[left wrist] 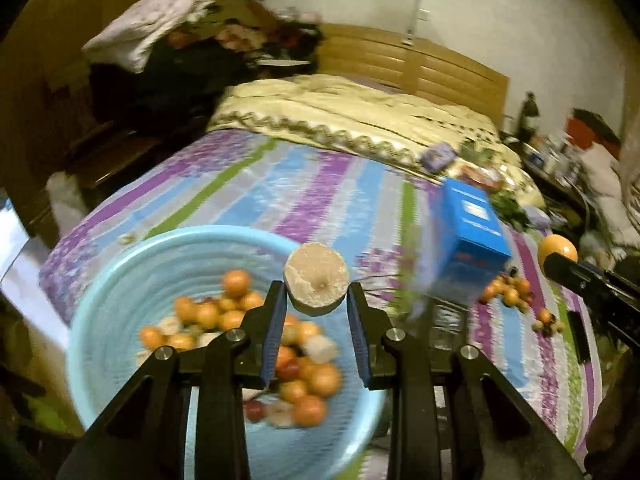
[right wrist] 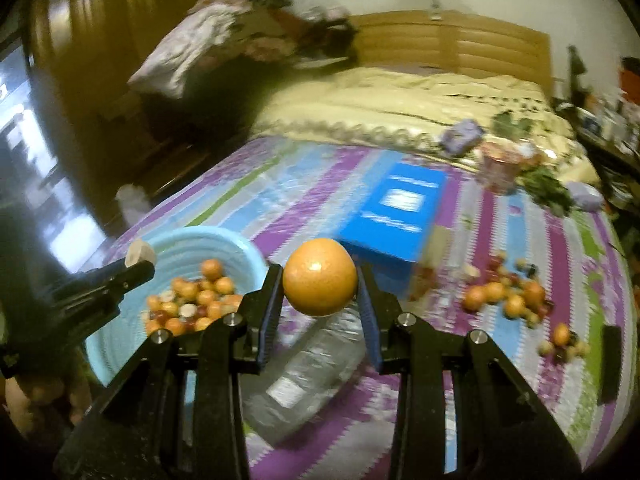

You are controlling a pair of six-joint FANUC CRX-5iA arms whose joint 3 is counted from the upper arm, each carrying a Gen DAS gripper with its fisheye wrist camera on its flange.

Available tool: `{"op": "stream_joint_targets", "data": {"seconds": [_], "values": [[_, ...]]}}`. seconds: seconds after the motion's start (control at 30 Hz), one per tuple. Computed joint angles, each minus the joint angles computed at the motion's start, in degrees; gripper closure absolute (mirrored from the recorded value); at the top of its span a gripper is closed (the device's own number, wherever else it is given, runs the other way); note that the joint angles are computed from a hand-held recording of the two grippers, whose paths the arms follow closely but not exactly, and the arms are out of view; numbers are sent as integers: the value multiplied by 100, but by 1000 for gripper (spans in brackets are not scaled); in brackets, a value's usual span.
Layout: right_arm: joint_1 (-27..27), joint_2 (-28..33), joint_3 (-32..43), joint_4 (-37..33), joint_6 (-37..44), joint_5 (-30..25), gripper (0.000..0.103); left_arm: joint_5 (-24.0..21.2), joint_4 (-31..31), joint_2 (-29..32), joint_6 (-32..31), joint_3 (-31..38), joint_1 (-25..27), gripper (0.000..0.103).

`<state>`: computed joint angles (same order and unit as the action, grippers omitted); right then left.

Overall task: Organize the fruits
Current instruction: 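Carry the white piece and orange in both tools over the basket, then open both tools inside the basket to drop the white piece and orange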

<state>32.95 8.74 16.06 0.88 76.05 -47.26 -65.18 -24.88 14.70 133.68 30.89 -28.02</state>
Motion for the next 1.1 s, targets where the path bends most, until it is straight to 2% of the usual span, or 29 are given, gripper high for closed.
{"op": "stream_joint_targets", "data": {"seconds": [0.2,0.43,0.77,1.1], "values": [[333,448,660,-332,386,-404,66,-5,-51,-605,263,-739,366,72],[505,975,1439,-711,730,-992,66,58,111,-1018,300,-1327,739,72],[567,1769,2562,-1094,905,-2150,66,211,695,-1110,9,-1775,1278,72],[591,2411,3437,-1162,858,-3131,66,201,1357,-1098,-488,-2148,1734,72]]}}
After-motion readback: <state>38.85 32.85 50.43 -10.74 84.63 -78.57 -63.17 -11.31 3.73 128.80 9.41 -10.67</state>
